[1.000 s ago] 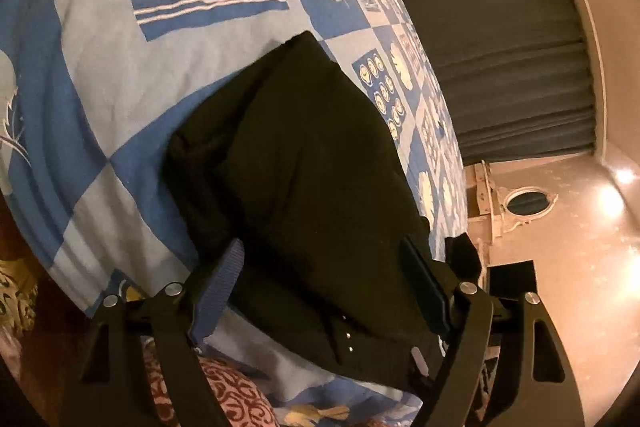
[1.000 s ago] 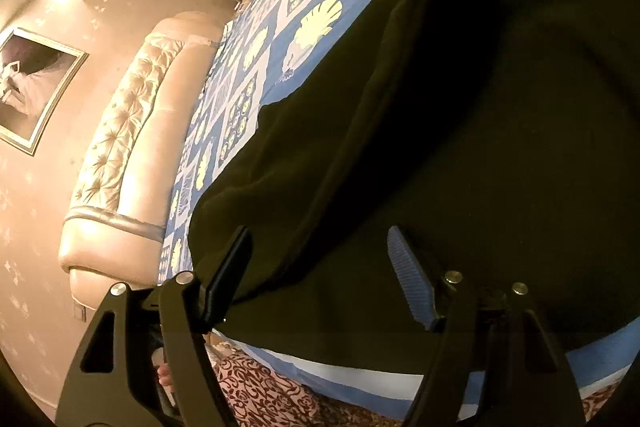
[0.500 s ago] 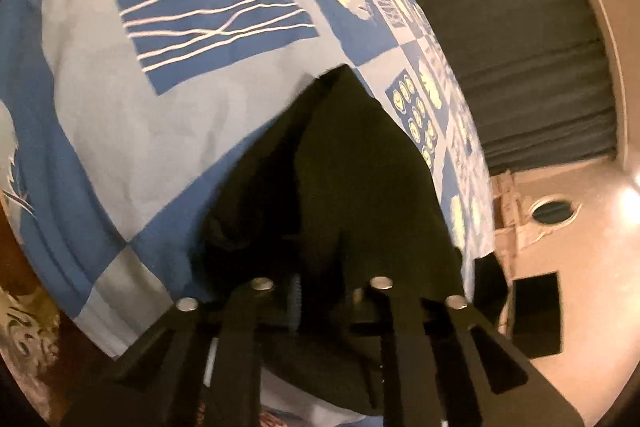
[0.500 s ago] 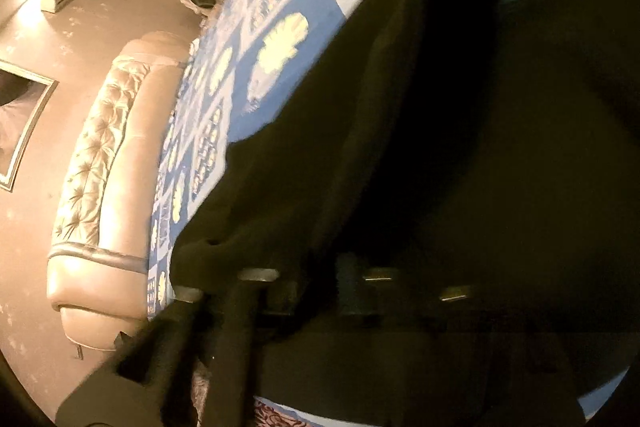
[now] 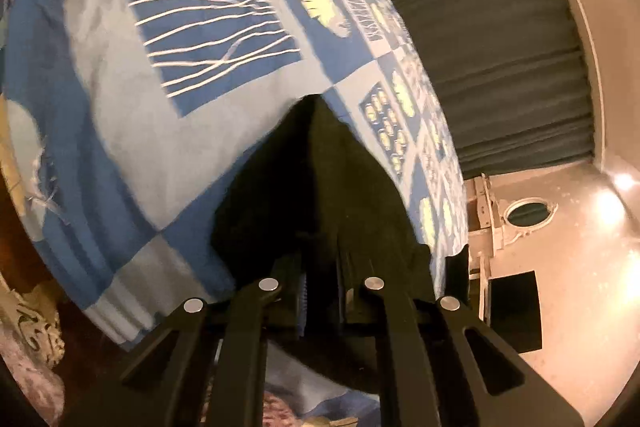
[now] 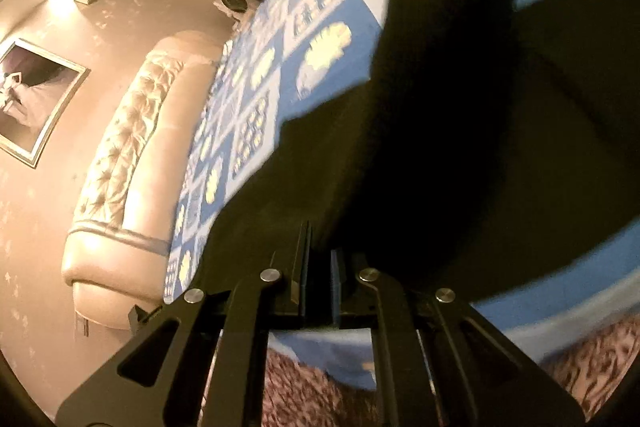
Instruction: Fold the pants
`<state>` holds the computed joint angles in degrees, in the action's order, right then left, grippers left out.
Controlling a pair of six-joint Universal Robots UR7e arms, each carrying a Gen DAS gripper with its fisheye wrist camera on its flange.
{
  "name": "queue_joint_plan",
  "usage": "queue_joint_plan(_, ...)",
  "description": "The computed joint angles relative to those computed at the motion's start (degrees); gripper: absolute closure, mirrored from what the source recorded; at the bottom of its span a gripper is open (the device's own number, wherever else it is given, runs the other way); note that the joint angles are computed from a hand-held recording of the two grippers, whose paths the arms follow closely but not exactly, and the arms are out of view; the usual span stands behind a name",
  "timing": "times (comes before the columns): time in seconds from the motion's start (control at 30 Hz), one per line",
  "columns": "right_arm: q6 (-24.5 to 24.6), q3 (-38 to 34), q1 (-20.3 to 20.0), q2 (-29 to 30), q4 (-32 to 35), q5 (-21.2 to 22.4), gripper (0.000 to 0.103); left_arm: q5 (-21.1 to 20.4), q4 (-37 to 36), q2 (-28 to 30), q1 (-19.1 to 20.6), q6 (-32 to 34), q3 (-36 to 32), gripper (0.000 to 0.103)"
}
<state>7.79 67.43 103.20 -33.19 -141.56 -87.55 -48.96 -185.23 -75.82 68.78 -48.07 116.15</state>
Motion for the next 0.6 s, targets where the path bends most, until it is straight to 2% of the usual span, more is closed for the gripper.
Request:
queue_joint_plan(0.17, 0.32, 5.23, -0.75, -1.34, -0.05, -3.86, 0.095, -2.49, -1.57, 0.35, 2.05, -2.18, 1.74, 0.092)
queue_joint_plan(0.23, 1.41, 5.76, -1.44, -1.29, -0.06, -3.01, 0.094, -2.53, -1.62, 0.39, 1.99, -0.86, 1.73, 0.092)
queue_joint_plan(0.3, 2.11, 5.89, -1.46, -1.76, -0.22, -2.46, 0.085, -1.58, 0.43, -0.47, 0.99, 0.93, 1.5, 0.089)
queue_joint_plan(0.4, 0.26, 5.49, -0.8, -2.97, -0.25, -4.22, 0.054, 2.45, 4.99, -1.96, -1.17, 3.09, 1.25, 0.072)
queue_joint_plan(0.47, -2.22, 4.35, -0.15, -3.64, -0.64, -6.85, 0.052, 5.06, 7.31, -3.15, -2.84, 3.12, 1.7, 0.057)
queue_joint_plan(0.5, -3.39, 2.83, 0.12, -3.38, -0.23, -7.94, 0.049, 5.48, 8.01, -3.34, -3.11, 3.12, 1.53, 0.056)
queue_joint_plan(0.57, -6.61, -3.68, 0.6, -1.1, 1.76, -10.29, 0.047, 6.43, 10.3, -3.52, -3.62, 2.89, 0.66, 0.044)
queue_joint_plan(0.6, -7.94, -7.79, 0.9, 0.73, 2.43, -11.94, 0.039, 7.02, 11.75, -3.08, -3.97, 3.17, -0.47, 0.042)
